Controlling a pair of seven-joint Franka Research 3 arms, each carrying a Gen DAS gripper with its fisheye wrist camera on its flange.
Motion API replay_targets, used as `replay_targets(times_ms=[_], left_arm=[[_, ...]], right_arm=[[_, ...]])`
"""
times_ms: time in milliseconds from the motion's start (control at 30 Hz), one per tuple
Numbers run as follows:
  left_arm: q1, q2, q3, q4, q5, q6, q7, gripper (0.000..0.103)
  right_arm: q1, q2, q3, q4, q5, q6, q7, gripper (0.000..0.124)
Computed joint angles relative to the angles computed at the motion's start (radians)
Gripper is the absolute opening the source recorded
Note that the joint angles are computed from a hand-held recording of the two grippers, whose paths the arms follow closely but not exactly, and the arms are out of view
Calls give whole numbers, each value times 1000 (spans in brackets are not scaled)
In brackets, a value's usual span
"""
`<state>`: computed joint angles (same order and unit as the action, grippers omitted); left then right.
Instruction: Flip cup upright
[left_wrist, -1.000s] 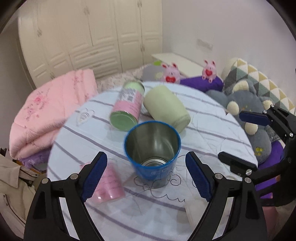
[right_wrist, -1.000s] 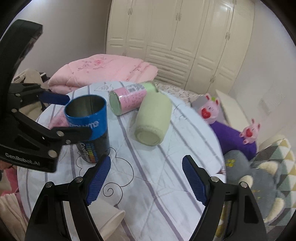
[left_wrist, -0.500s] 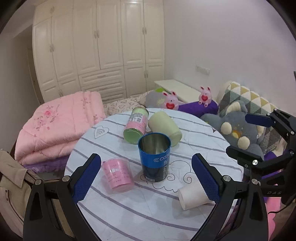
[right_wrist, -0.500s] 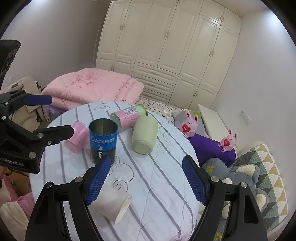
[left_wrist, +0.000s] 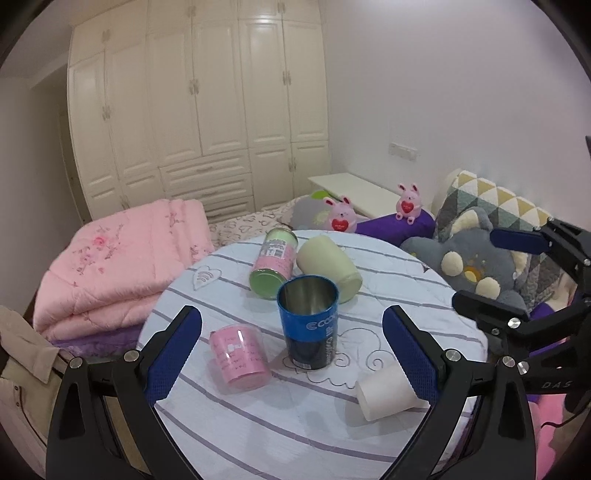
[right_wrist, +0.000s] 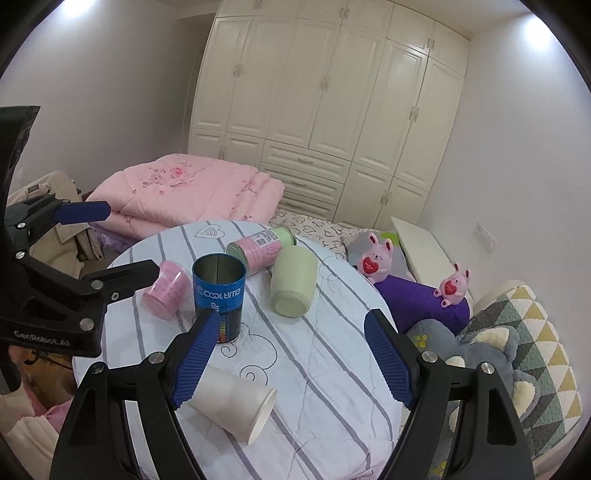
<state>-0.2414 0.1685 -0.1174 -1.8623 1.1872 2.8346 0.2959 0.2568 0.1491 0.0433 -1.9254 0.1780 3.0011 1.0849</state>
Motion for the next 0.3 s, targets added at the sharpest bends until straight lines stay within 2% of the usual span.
replay_targets(times_ms=[67,300], left_arm=[[5,8,-5,4,-43,3,36,100],[-2,20,4,14,-75,4,69,100]], right_arm=[[-1,3,0,3,1,-4,-1,81],[-3,22,4,24,12,-24,-11,81]])
